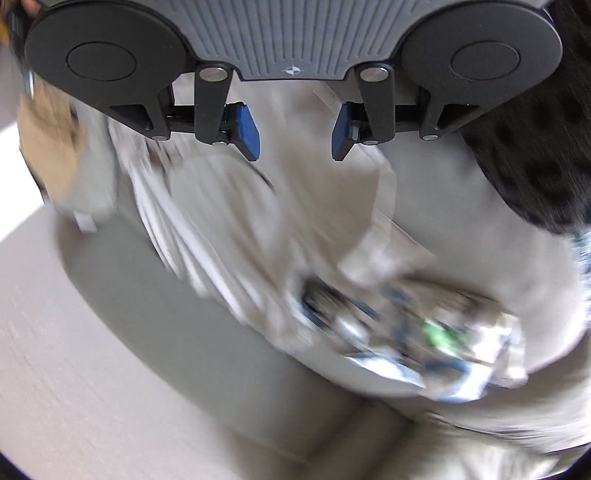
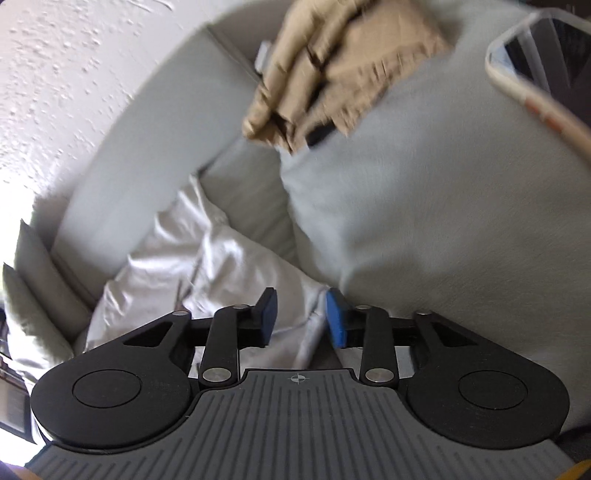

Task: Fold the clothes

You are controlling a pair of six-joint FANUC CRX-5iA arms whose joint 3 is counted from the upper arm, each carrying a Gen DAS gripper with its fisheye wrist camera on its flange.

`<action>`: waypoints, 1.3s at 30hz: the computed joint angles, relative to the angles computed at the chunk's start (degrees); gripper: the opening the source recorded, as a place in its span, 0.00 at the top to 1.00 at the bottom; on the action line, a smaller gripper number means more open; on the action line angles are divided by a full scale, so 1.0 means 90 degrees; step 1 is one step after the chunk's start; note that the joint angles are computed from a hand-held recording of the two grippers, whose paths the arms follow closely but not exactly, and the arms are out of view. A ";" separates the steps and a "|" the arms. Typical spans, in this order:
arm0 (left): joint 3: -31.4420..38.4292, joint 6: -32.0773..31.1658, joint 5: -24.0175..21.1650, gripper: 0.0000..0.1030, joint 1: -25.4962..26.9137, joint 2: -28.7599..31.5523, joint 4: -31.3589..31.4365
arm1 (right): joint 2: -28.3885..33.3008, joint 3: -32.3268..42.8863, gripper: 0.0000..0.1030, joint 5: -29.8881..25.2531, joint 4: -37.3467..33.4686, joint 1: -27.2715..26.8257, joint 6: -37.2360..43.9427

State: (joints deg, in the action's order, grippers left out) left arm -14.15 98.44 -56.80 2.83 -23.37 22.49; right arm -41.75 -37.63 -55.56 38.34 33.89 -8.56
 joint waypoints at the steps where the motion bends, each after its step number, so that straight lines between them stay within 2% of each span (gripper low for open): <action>1: 0.0040 0.0230 -0.0006 0.60 0.0132 0.0027 -0.0077 | -0.0121 -0.0102 0.59 -0.0107 0.0340 0.0235 -0.0210; 4: 0.0011 0.0697 -0.0030 0.62 0.0563 0.0174 0.0112 | -0.0284 -0.0291 0.58 -0.0181 0.1043 0.0532 -0.0326; 6: -0.0153 0.0994 0.0066 0.64 0.0849 0.0259 0.0500 | -0.0304 -0.0364 0.56 0.0075 0.1278 0.0532 -0.0213; 7: -0.0265 0.1076 0.0157 0.68 0.0962 0.0277 0.0693 | -0.0311 -0.0398 0.56 0.0219 0.1385 0.0518 -0.0148; 10: -0.0468 0.1353 0.0383 0.78 0.1148 0.0395 0.1039 | -0.0220 -0.0430 0.54 0.0631 0.1434 0.0465 0.0091; 11: -0.0509 0.1458 0.0449 0.78 0.1183 0.0444 0.1106 | -0.0204 -0.0415 0.53 0.0663 0.1397 0.0477 0.0187; 16: -0.0405 0.2214 0.0599 0.78 0.1077 0.0574 0.0644 | -0.0173 -0.0373 0.53 0.0749 0.1278 0.0512 0.0446; 21: -0.0587 0.2099 0.0997 0.73 0.1021 0.0623 0.0892 | -0.0183 -0.0369 0.53 0.0728 0.1237 0.0506 0.0437; 24: -0.0506 0.2119 0.1095 0.73 0.0929 0.0735 0.0718 | -0.0133 -0.0333 0.53 0.0725 0.1149 0.0484 0.0528; 26: -0.0421 0.2122 0.1096 0.80 0.0872 0.0780 0.0556 | -0.0105 -0.0321 0.53 0.0733 0.1115 0.0461 0.0565; 27: -0.0340 0.2123 0.1018 0.93 0.0858 0.0811 0.0452 | -0.0093 -0.0317 0.53 0.0738 0.1094 0.0445 0.0575; 28: -0.0292 0.2028 0.0944 0.99 0.0860 0.0818 0.0397 | -0.0082 -0.0313 0.53 0.0743 0.1073 0.0429 0.0585; 30: -0.0152 0.2034 0.0931 1.00 0.0815 0.0789 0.0058 | -0.0072 -0.0311 0.53 0.0732 0.1039 0.0401 0.0559; 35: 0.0129 0.1771 0.1260 1.00 0.0820 0.0322 -0.0898 | -0.0106 -0.0332 0.53 0.0723 0.1023 0.0386 0.0495; 37: 0.0419 0.1377 0.1043 1.00 0.0839 0.0379 -0.1117 | -0.0116 -0.0326 0.53 0.0746 0.0982 0.0390 0.0524; 39: 0.0720 0.0826 0.0522 1.00 0.0877 0.0649 -0.1026 | -0.0114 -0.0323 0.53 0.0793 0.0957 0.0383 0.0546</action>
State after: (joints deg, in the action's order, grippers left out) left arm -7.67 105.88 -52.10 10.72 -17.53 13.26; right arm -42.78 -40.54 -48.42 46.95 37.33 -3.64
